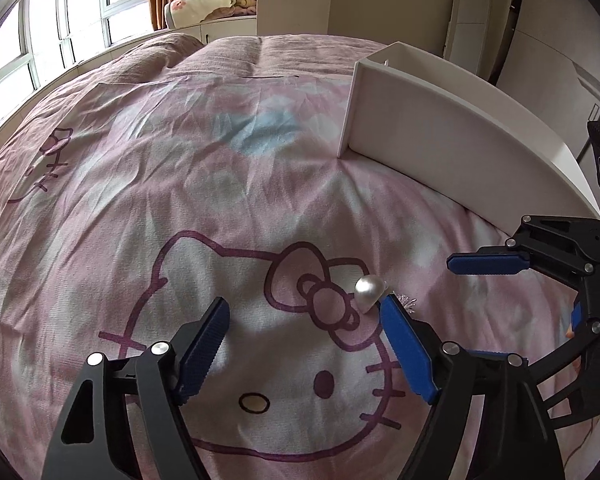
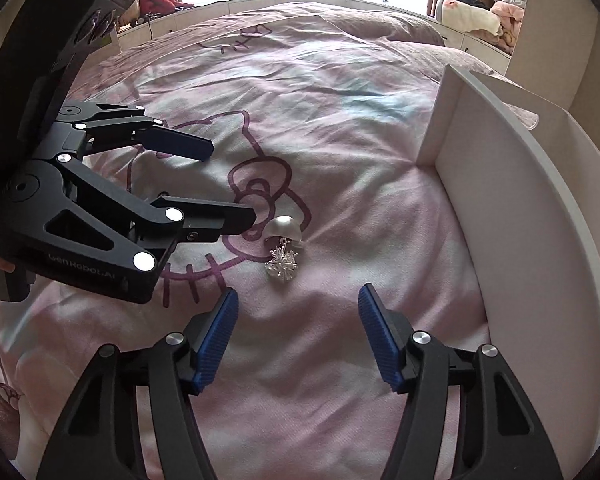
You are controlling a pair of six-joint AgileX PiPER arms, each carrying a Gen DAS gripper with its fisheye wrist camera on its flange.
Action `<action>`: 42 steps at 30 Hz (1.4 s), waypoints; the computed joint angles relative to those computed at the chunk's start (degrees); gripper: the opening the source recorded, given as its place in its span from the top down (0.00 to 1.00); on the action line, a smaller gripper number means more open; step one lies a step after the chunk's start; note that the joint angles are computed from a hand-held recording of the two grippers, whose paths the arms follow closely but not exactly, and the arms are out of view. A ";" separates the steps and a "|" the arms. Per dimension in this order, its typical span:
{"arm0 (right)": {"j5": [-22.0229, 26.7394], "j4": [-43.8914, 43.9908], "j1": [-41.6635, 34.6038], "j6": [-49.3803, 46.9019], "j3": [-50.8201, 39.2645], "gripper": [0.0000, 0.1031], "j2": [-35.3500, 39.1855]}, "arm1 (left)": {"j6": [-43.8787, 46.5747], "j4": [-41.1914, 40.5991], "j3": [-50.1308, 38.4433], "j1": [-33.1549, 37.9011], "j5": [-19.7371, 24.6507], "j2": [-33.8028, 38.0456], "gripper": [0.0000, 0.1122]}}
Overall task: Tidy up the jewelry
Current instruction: 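Grasp silver pearl earring with left tool while right tool grasps silver charm, then carry pearl earring toward box with left tool while right tool carries silver charm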
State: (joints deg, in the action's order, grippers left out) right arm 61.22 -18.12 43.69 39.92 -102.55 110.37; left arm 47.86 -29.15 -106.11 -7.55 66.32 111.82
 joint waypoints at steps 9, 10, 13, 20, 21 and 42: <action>-2.73 1.46 -1.57 -1.10 -1.06 0.66 2.76 | 0.46 -1.03 2.50 -0.25 -2.21 -0.39 0.28; -3.29 2.07 -1.91 -1.78 -1.06 0.71 2.79 | 0.63 -1.25 2.68 -0.24 -2.33 -0.44 0.28; -3.39 1.64 -1.91 -2.05 -0.81 0.81 2.56 | 2.25 -2.48 4.03 -0.25 -2.85 -1.15 0.28; -3.33 0.40 -1.61 -0.42 1.40 0.85 1.11 | 2.74 -1.63 5.25 -1.94 -4.15 -2.11 0.30; -2.98 0.01 -1.62 -0.13 1.52 0.85 1.01 | 2.45 -1.37 5.21 -2.23 -4.27 -2.09 0.30; -1.40 -3.40 -3.22 3.85 4.77 0.85 -0.92 | 4.02 3.00 7.31 -5.76 -9.27 -2.37 0.83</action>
State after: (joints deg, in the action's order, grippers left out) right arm 59.83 -21.52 40.47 43.77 -97.78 109.45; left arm 51.88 -26.15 -98.80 -13.31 57.05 109.45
